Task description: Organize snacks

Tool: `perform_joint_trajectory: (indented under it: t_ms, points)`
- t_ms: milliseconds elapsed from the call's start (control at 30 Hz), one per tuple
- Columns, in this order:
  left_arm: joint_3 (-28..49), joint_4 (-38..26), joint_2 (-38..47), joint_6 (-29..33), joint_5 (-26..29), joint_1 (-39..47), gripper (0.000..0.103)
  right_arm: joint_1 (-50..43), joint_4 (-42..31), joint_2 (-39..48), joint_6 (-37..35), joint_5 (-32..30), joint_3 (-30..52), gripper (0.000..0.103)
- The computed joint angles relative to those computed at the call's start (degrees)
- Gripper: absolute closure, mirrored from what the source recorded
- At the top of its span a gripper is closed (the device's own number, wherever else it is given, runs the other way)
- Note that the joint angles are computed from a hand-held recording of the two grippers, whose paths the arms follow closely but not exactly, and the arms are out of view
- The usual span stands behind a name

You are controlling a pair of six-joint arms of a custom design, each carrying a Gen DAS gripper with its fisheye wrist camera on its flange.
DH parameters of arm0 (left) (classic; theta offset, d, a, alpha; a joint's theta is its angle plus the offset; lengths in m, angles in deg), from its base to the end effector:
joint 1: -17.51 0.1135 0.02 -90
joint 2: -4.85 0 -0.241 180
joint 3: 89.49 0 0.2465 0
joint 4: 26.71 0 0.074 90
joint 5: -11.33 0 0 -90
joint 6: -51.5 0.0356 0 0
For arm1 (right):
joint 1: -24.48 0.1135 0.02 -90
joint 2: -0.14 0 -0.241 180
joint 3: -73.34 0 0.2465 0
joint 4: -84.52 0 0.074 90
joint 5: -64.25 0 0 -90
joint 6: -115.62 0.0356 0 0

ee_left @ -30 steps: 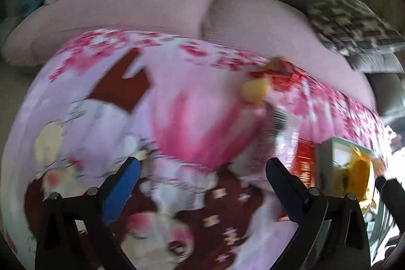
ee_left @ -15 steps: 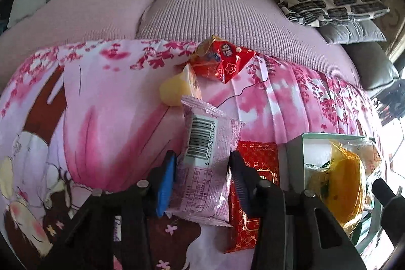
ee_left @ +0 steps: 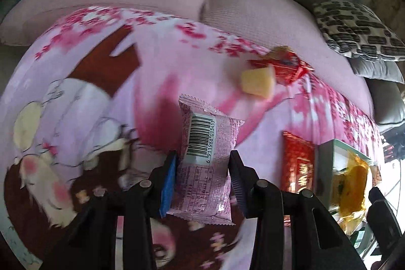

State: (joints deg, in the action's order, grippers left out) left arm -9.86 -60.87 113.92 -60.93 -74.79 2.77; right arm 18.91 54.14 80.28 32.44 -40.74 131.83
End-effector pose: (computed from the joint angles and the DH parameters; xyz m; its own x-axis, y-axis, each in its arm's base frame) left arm 0.3496 -0.0945 0.1220 -0.9087 -0.1546 -0.3879 -0.0690 0.9718 -0.2257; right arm 0.2741 -0.0175 0.1746 -0.7867 0.1920 -0.5867 0.0290 0.9609 0.2755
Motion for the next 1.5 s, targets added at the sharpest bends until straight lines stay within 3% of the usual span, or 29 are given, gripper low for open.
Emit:
perform_joint_trajectory:
  t_ms: [133,367,767,967,1233,1500]
  points:
    - [-1.15,-1.21,-0.89,1.41,1.33,2.42,0.061,6.68,-0.73,2.35,-1.88,4.45,1.7,0.012]
    - [-3.5,-0.82,-2.29,1.2,2.78,6.19,0.061,11.06,-1.37,14.02,-3.28,9.52,7.22,0.028]
    - [-2.29,-1.27,-0.84,2.0,3.17,6.29,0.061,15.08,-6.37,25.21,-2.01,19.81,16.51,0.03]
    - [-2.29,-0.95,-0.3,2.26,4.37,7.08,0.058,14.31,-6.66,27.42,-1.05,18.25,18.01,0.031]
    - [-1.66,-1.41,0.8,2.92,4.51,6.71,0.056,14.01,-4.74,24.46,-1.99,11.2,15.03,0.03]
    - [-0.1,-2.16,2.48,3.79,3.07,4.98,0.049,13.88,-5.33,25.34,-0.05,11.97,14.4,0.031]
